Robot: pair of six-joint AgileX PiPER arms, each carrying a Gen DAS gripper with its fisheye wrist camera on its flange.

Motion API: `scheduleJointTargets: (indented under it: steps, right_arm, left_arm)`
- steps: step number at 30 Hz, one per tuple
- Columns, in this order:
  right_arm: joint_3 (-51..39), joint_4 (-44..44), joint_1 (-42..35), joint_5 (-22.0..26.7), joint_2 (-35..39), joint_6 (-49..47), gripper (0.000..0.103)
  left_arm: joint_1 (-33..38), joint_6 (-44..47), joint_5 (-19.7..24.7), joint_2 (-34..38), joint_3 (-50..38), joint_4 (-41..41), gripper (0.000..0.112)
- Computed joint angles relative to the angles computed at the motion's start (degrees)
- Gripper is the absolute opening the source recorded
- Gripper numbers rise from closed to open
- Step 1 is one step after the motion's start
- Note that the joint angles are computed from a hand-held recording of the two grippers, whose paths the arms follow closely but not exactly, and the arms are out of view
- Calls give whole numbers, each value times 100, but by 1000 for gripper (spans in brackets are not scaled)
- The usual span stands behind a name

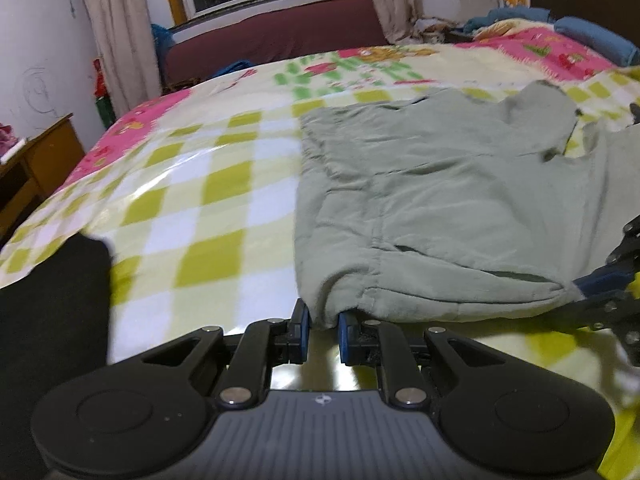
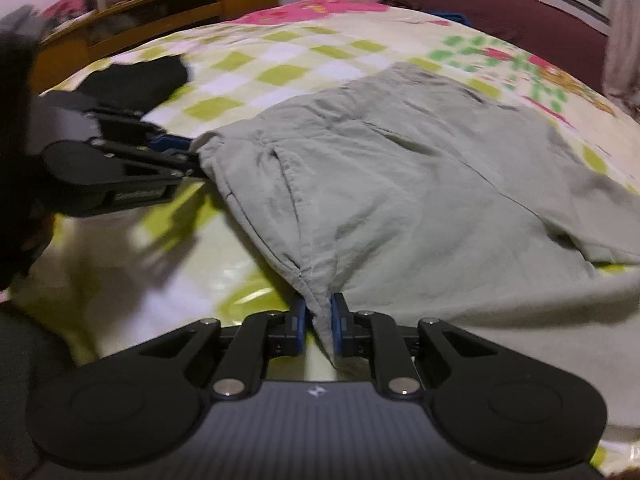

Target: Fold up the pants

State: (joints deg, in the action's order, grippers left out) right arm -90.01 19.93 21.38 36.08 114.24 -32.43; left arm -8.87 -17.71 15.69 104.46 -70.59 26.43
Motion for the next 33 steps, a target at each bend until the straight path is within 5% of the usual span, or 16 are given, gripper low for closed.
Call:
scheduleJointTargets:
  steps: [5,9,15,23,29,33]
  right_arm:
    - [-5,145,410,4,54,-60,16]
    - [75,175,556,-72,-16,243,28]
    - [887,669,-323,-113,-841,503,32]
    - [1613,-981,-2719,-775,-1390,2950,40]
    - [774,784,-4217,-978,-507,2576,46]
    - [43,2066,-4549,-885,173,1762,61]
  left_arm:
    - [306,-641,76,-445,593,804,29]
    - [265,-1071,178,-663,757,1138,29]
    - [-346,-2034,205,-811,585,2141,30]
    - [-1315,-52,266,-147,-569,-53,31]
    - [-2024,1173,761,835,-1897,-1305,31]
    - [-2352,1396,1210,1342,-2725,-1621,31]
